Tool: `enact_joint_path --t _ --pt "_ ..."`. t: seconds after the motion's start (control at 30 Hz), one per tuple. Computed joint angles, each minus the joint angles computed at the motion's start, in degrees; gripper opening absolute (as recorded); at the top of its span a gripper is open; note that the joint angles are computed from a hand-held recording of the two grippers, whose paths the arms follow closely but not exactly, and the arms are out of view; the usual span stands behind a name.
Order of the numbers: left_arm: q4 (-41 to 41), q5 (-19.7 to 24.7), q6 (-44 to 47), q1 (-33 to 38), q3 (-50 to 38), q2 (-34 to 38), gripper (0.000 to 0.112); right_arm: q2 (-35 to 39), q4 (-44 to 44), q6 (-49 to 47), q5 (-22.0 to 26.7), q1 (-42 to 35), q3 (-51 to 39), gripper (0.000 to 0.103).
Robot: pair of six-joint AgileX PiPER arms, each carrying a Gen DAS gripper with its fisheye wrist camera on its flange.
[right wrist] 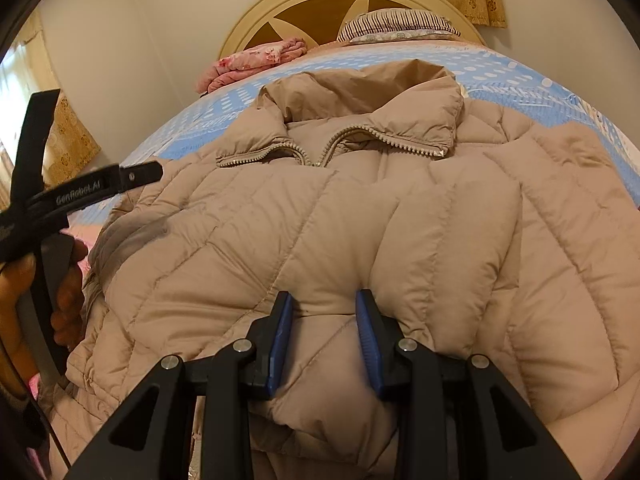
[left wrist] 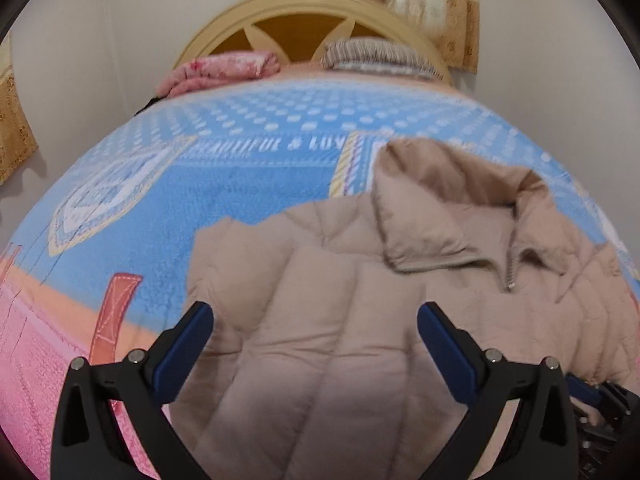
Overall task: Fold large clothes
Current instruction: 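Open the left gripper to release the sleeve onto the jacket, then position both grippers over the jacket hem to prepare the next fold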
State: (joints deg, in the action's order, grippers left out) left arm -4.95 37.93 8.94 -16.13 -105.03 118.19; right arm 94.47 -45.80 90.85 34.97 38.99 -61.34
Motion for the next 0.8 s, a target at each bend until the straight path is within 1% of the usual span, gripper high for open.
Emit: enact_joint_path --t 0.03,0.07,0.1,0.13,0.17,0.4,0.53,0.8 --pt "3.18 2.12 -1.98 -0.45 -2.19 2.41 0.103 -0.03 0.0 -0.01 0.01 0.0 0.01 0.034" --pt "5.16 3.13 -2.86 -0.69 -2.99 4.07 0.103 -0.07 -0.04 0.06 -0.08 -0.02 0.06 0.034" --pt "4.99 2.69 -2.19 -0.63 -2.28 4.59 0.103 -0.1 -0.12 0.18 -0.22 -0.05 0.12 0.034" --pt "2.56 0.86 -0.47 0.08 -0.63 4.57 0.103 -0.04 -0.19 0.26 -0.19 0.0 0.06 0.034" --pt "1.37 0.81 -0.08 0.45 -0.66 4.7 0.103 -0.07 -0.23 0.33 -0.12 0.08 0.08 0.034" --pt "-0.11 2.79 0.93 1.13 -3.61 6.94 0.103 0.2 0.2 -0.41 0.73 0.28 -0.34 0.034" --pt "-0.59 1.7 1.26 1.24 -2.65 6.76 0.103 0.79 0.77 -1.29 1.74 0.48 -1.19 0.034" --pt "0.97 1.34 -0.24 0.47 -2.0 6.07 0.103 1.99 1.45 -2.51 3.96 1.13 -3.1 0.034"
